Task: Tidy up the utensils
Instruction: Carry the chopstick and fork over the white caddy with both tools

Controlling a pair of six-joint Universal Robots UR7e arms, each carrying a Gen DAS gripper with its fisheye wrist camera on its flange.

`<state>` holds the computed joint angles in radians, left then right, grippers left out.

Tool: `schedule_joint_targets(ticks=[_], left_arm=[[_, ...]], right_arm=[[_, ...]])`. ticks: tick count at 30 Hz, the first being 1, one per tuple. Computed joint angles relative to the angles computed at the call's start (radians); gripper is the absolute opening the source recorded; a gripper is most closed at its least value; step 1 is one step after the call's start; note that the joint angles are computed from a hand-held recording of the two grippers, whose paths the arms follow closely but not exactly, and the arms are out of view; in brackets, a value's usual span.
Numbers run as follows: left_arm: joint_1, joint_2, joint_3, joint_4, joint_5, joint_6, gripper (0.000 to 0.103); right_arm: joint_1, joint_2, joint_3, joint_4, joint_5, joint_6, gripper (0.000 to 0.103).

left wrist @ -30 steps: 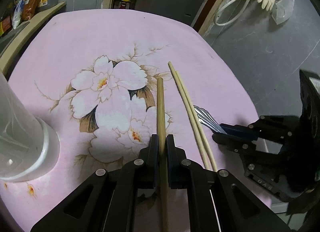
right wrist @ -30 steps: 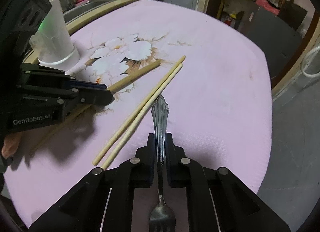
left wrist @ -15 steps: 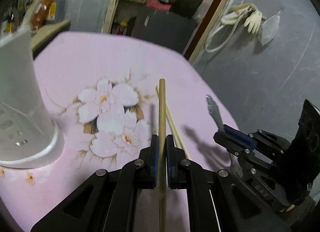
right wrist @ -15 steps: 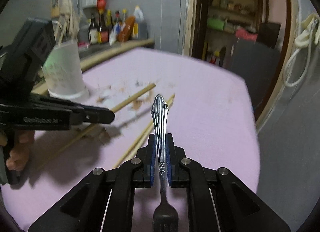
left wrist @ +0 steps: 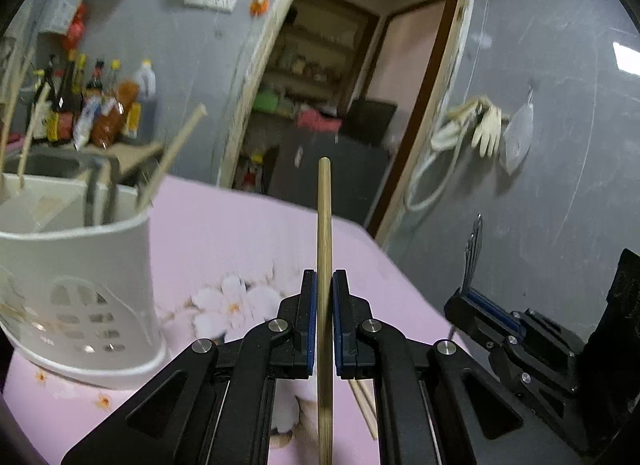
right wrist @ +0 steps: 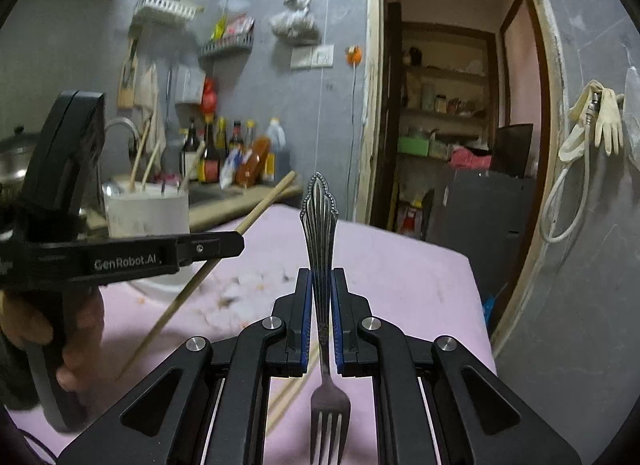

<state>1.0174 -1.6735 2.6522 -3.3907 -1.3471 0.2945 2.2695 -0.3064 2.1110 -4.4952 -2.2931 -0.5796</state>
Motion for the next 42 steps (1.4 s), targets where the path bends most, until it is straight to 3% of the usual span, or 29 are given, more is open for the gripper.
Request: schedule_joint_targets(ticks=[5,13,26,30,36,42], left_arm=[[0.014,0.0,0.019,-0.113,-0.033,0.023,0.005],[0.033,-0.013,-0.004,-0.106,-0.059,0.024,0.005],[0.017,0.001,0.02,-0.275,-0.034,0.066,0.005],[0.028,-0.024,-0.007,-0.263,-0.049,0.064,0.005],[0.055,-0.127,-0.091,-0.117,-0.073,0.113,0.005],[0.115,-0.153,-0.172,-0.134,-0.052,0.149,0.005]], right_arm=[[0.002,-0.001,-0.011,0.022,0.034,0.019,0.006],[0.002,0.002,-0.016,0.031,0.036,0.018,0.006],[0.026,-0.013,-0.029,-0.027,0.039,0.004,0.006],[0.04,-0.027,-0.049,-0.011,0.056,0.01,0.006],[0.07,-0.053,-0.114,0.055,0.129,0.008,0.006],[0.072,-0.053,-0.208,0.184,0.24,0.04,0.006]])
